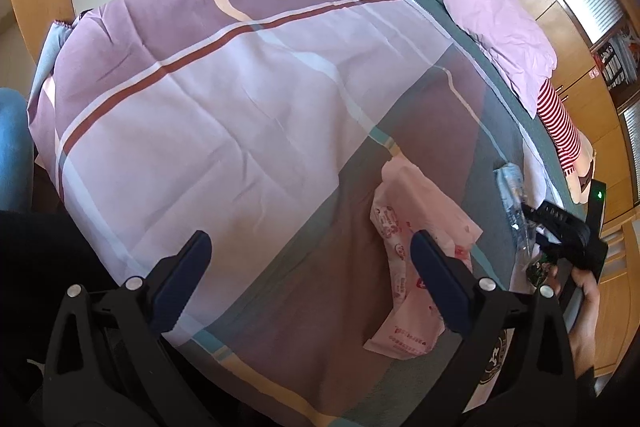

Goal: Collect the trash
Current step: 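Grasp the pink plastic bag with the left gripper while the right grasps the clear plastic packet, then carry the pink bag and clear packet to the white bag and release both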

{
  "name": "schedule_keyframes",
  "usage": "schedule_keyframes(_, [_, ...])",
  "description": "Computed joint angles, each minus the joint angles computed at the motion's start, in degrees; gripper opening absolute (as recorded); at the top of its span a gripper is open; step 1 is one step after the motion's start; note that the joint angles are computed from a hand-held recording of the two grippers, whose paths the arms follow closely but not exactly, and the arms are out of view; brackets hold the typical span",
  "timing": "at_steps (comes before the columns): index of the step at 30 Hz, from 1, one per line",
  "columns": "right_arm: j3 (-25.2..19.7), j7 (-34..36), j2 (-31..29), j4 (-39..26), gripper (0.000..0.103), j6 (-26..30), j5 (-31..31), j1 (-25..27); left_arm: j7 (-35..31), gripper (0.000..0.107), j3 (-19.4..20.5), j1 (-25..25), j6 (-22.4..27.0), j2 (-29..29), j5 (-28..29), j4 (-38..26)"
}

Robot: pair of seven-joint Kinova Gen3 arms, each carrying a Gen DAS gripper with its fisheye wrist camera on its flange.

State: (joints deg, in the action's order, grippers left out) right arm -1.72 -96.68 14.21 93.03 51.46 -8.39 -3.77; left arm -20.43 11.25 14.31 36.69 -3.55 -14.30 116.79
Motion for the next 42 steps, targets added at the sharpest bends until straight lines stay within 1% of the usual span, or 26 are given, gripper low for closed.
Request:
schedule_keyframes(1, [-0.56, 0.35, -0.31, 0.22, 0.047, 0.55, 0.49, -0.79, -0.14, 0.099, 0.94, -1.03, -0.09, 0.01, 0.38, 0.02])
schedule_keyframes(3, [-1.31, 0.73, -1.30, 0.98, 0.032, 1.51, 1.26, -2.23, -3.20, 0.099, 4.72, -5.77, -0.24, -0.36, 2.91, 0.07])
schedule_keyframes(5, [-1.51, 0.69, -2.70, 2.31, 0.025, 2.37, -0.29, -2.68, -7.86, 0.099, 7.71, -10.01, -1.28, -0.81, 6.66, 0.47])
schedule_keyframes(6, [-1.79, 0.73, -3.57, 2.93, 0.024, 3.20, -2.23, -2.20, -10.19, 0.099, 7.75, -10.57, -1.94, -0.89, 8.36, 0.67])
schedule_keyframes(7, [-1.01, 0.66, -4.47, 3.60, 0.023, 3.59, -3.73, -2.53, -12.52, 0.099, 7.02, -10.06, -2.77, -0.74, 10.08, 0.71])
schedule_keyframes(8, [0.83, 0.61, -5.75, 4.47, 0.023, 3.80, -5.30, -3.92, -14.85, 0.099, 5.23, -8.49, -3.40, -0.49, 11.74, 0.71])
schedule_keyframes(10, [5.38, -0.48, -9.42, 6.60, 0.023, 3.68, -6.92, -7.95, -19.51, 0.099, 0.25, -3.23, -6.16, 0.59, 15.72, 0.89])
schedule_keyframes(12, [9.82, -4.02, -14.68, 9.39, 0.023, 2.09, -5.59, -13.19, -24.17, 0.099, -3.60, 1.53, -7.94, 2.47, 19.80, 0.18])
schedule_keyframes(14, [11.75, -6.09, -19.99, 10.65, 0.023, 3.21, -4.88, -15.25, -27.95, 0.099, -4.76, 3.48, -6.80, 4.58, 20.50, -2.09])
schedule_keyframes(16, [9.58, -5.89, -25.30, 11.72, 0.023, 5.06, -5.29, -13.12, -28.05, 0.099, -8.24, 7.89, -4.66, 7.32, 17.47, -5.18])
schedule_keyframes(18, [5.00, -5.83, -30.61, 11.90, 0.023, 8.35, -5.77, -7.82, -25.34, 0.097, -11.04, 12.39, -4.17, 9.15, 13.65, -6.68])
schedule_keyframes(19, [2.97, -5.10, -33.27, 12.41, 0.023, 9.33, -5.47, -5.17, -24.59, 0.087, -12.86, 15.04, -3.71, 9.97, 11.32, -7.43])
schedule_keyframes(20, [1.92, -5.10, -35.92, 13.09, 0.023, 9.92, -5.55, -3.57, -23.57, 0.070, -14.84, 17.69, -2.97, 10.41, 8.99, -8.04])
schedule_keyframes(21, [0.77, -4.77, -38.57, 13.44, 0.023, 11.44, -6.10, -1.09, -23.35, 0.061, -16.28, 19.96, -2.67, 10.68, 6.82, -8.39])
schedule_keyframes(22, [-0.24, -4.47, -41.23, 13.66, 0.023, 13.19, -6.70, 1.57, -22.65, 0.054, -16.80, 21.16, -2.95, 10.61, 5.59, -8.17])
schedule_keyframes(23, [-0.90, -3.86, -43.88, 14.27, 0.023, 14.38, -7.58, 4.22, -21.02, 0.049, -17.38, 22.63, -3.99, 10.19, 3.60, -7.38])
schedule_keyframes(25, [-0.51, -1.94, -49.19, 15.54, 0.023, 17.62, -9.98, 9.38, -17.82, 0.044, -16.99, 24.13, -4.22, 9.32, -1.06, -6.49])
schedule_keyframes(27, [1.43, -2.32, -54.50, 17.44, 0.023, 19.43, -10.23, 11.33, -14.53, 0.042, -14.58, 23.62, -4.25, 7.35, -5.72, -5.11])
schedule_keyframes(28, [2.75, -3.91, -57.15, 18.55, 0.023, 19.96, -9.24, 10.73, -13.33, 0.042, -12.78, 22.73, -4.30, 5.86, -8.05, -4.26])
schedule_keyframes(30, [4.52, -8.57, -61.17, 19.31, 0.023, 21.37, -6.06, 7.58, -11.58, 0.042, -7.75, 20.19, -2.25, 2.50, -12.71, -3.39])
schedule_keyframes(32, [5.21, -13.23, -64.88, 19.25, 0.023, 23.56, -2.34, 5.06, -7.95, 0.042, -2.50, 19.04, 2.08, -1.55, -17.37, -3.32])
schedule_keyframes(33, [5.10, -15.03, -66.51, 18.81, 0.023, 24.76, -1.03, 4.46, -5.62, 0.042, -0.76, 19.70, 3.77, -3.37, -19.70, -2.96])
schedule_keyframes(36, [5.31, -16.46, -70.13, 17.21, 0.023, 27.73, 0.45, 5.07, 0.73, 0.042, 3.21, 25.17, 10.21, -8.37, -25.84, -2.59])
schedule_keyframes(37, [4.94, -16.77, -71.13, 16.21, 0.023, 28.95, 0.74, 5.39, 1.48, 0.042, 5.69, 26.27, 12.54, -10.14, -26.99, -2.81])
schedule_keyframes(39, [4.23, -17.16, -72.76, 14.57, 0.023, 30.65, 1.31, 5.77, 1.92, 0.042, 9.21, 28.13, 16.79, -11.86, -27.50, -4.37])
schedule_keyframes(42, [3.23, -17.65, -75.26, 12.11, 0.023, 32.85, 1.58, 5.93, 3.06, 0.042, 15.14, 29.21, 21.79, -13.58, -29.16, -6.62])
